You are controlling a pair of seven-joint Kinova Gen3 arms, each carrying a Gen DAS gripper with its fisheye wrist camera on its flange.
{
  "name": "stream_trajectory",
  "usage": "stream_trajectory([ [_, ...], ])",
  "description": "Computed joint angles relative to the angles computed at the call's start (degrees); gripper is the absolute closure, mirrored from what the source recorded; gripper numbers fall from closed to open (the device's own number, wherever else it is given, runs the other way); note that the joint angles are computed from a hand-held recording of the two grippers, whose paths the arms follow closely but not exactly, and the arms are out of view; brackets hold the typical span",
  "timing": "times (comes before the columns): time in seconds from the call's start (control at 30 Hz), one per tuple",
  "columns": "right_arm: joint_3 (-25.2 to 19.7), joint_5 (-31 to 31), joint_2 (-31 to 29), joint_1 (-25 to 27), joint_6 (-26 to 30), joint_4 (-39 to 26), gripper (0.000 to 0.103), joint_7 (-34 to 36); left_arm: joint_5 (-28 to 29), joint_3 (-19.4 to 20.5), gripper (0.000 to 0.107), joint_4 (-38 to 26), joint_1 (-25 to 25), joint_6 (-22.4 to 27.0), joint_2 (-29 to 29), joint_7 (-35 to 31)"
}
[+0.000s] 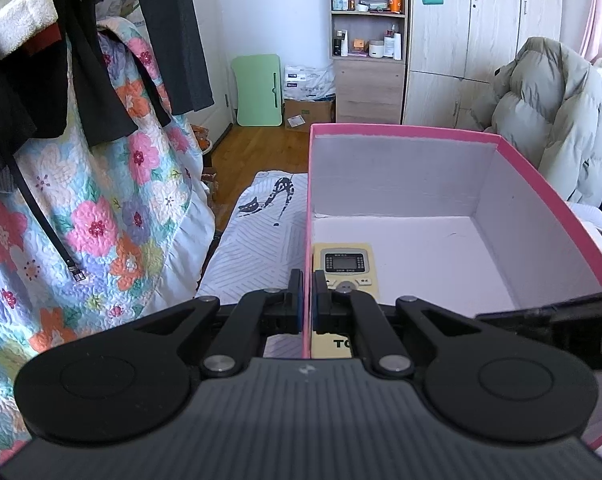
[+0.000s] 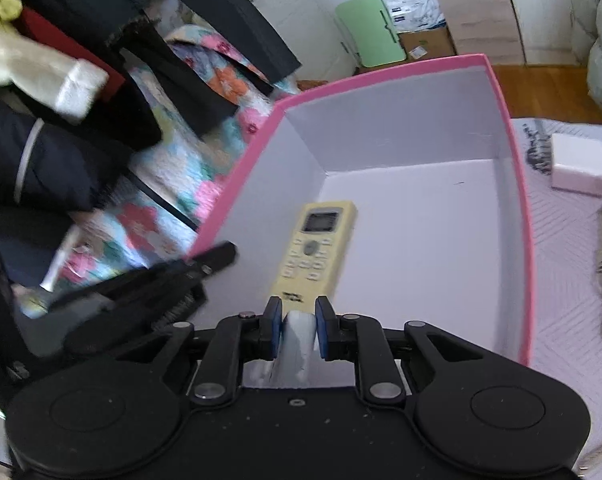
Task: Organize rigid objects
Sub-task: 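Return the right gripper to the table above the keys, then grasp the keys with the right gripper and drop them into the pink box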
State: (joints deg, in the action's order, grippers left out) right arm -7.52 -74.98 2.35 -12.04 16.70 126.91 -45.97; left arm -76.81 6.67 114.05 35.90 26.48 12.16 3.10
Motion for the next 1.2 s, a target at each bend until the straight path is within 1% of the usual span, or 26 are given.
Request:
stream_trajectory([
  [0.07, -0.18, 3.71, -0.20, -1.31, -2.35, 0.16, 0.078, -3.64, 0.78, 0.15, 0.105, -0.24, -0.06, 0.21, 0.02, -0.61],
  [0.13, -0.05, 4.12, 0.30, -1.23, -1.62, -0.01, 0.076, -3.55, 1.38, 0.21, 0.105, -0.52, 0.13, 0.69, 0.13, -1.27],
  [0.17, -0.23, 3.08, 0.54, -0.57, -0.53, -0.08, 0.075, -2.11, 1.63, 0.23, 0.105, -0.64, 0.30, 1.05, 0.20, -1.61],
  [0.2, -1.41, 1.11, 0.65, 0.65, -0.37, 0.18, 0.071, 0.14, 1.91, 0.29, 0.105, -0.82, 0.50, 1.50, 0.31, -2.07],
  [0.23, -1.88, -0.92, 0.18, 0.81, -1.14, 0.83, 0.068, 2.47, 2.17, 0.31, 0.105, -0.96, 0.62, 1.80, 0.38, -2.59],
  [0.27, -1.79, -2.19, -0.87, -0.09, -2.84, 1.65, 0.068, 4.57, 2.53, 0.35, 0.105, -1.14, 0.73, 2.06, 0.43, -3.08],
  [0.3, -2.72, -2.52, -2.48, -0.25, -5.17, 2.63, 0.066, 5.75, 2.76, 0.35, 0.105, -1.29, 0.90, 2.36, 0.50, -3.47],
  [0.33, -3.79, -2.11, -4.50, -0.06, -7.25, 3.72, 0.061, 5.99, 3.40, 0.44, 0.104, -1.56, 0.90, 2.49, 0.64, -4.30],
  [0.4, -3.88, 0.56, -8.83, 0.16, -9.20, 5.84, 0.056, 3.67, 3.88, 0.45, 0.104, -2.14, 1.55, 3.85, 1.03, -5.45],
  [0.43, -4.85, 2.75, -10.84, 1.61, -9.72, 6.83, 0.053, 1.34, 4.06, 0.52, 0.104, -2.51, 2.01, 4.94, 1.35, -6.34],
  [0.5, -7.33, 7.33, -15.23, 6.78, -9.53, 9.25, 0.050, -3.32, 4.20, 0.56, 0.103, -3.14, 2.88, 6.67, 1.89, -7.23],
  [0.53, -7.27, 9.66, -17.04, 8.66, -8.04, 10.10, 0.057, -5.06, 4.28, 0.50, 0.103, -3.17, 2.97, 6.60, 1.87, -7.33],
  [0.57, -6.17, 11.99, -19.50, 9.55, -5.71, 10.97, 0.055, -7.38, 4.40, 0.45, 0.103, -3.25, 3.10, 6.80, 1.91, -7.53],
  [0.6, -5.72, 14.32, -20.95, 11.49, -3.38, 11.66, 0.042, -9.71, 4.28, 0.43, 0.103, -3.49, 3.47, 7.55, 2.16, -7.73],
  [0.63, -6.29, 16.65, -21.72, 14.15, -1.75, 12.18, 0.040, -11.86, 4.29, 0.39, 0.102, -3.67, 3.64, 8.04, 2.32, -8.02],
  [0.7, -8.08, 21.31, -25.06, 19.46, 0.16, 13.98, 0.040, -16.23, 4.51, 0.28, 0.102, -3.58, 3.51, 7.58, 2.17, -7.80],
  [0.73, -8.10, 23.64, -26.04, 21.78, 2.31, 14.15, 0.040, -18.56, 4.75, 0.27, 0.102, -3.55, 3.45, 7.36, 2.10, -7.74],
  [0.8, -8.68, 27.99, -26.51, 27.09, 6.51, 14.44, 0.040, -23.23, 4.68, 0.26, 0.102, -3.74, 3.83, 8.04, 2.30, -7.92],
  [0.87, -12.20, 32.27, -25.76, 32.40, 8.85, 14.44, 0.040, -27.89, 4.45, 0.17, 0.102, -3.66, 3.95, 8.02, 2.37, -7.54],
  [0.9, -13.50, 34.46, -24.67, 33.99, 9.65, 14.39, 0.040, -30.22, 4.40, 0.14, 0.102, -3.59, 3.91, 7.83, 2.32, -7.38],
  [0.97, -13.90, 36.05, -22.06, 33.99, 9.48, 14.93, 0.040, -34.00, 4.29, 0.17, 0.102, -3.54, 3.99, 8.00, 2.28, -7.38],
  [1.03, -12.28, 33.91, -19.38, 30.57, 5.92, 16.42, 0.040, -35.14, 4.42, 0.23, 0.102, -3.60, 3.96, 8.16, 2.26, -7.64],
  [1.07, -12.72, 31.62, -17.91, 29.81, 3.59, 17.07, 0.040, -34.62, 4.46, 0.27, 0.102, -3.65, 3.98, 8.25, 2.29, -7.72],
  [1.1, -14.21, 30.27, -16.43, 29.81, 1.26, 17.39, 0.040, -34.21, 4.49, 0.29, 0.102, -3.66, 4.01, 8.35, 2.30, -7.80],
  [1.13, -16.77, 29.85, -16.01, 30.87, -1.07, 17.59, 0.038, -34.09, 4.39, 0.29, 0.102, -3.69, 4.05, 8.41, 2.33, -7.79],
  [1.2, -22.08, 31.81, -14.85, 32.28, -5.73, 17.88, 0.035, -36.19, 4.39, 0.34, 0.102, -3.91, 4.21, 8.87, 2.53, -7.93],
])
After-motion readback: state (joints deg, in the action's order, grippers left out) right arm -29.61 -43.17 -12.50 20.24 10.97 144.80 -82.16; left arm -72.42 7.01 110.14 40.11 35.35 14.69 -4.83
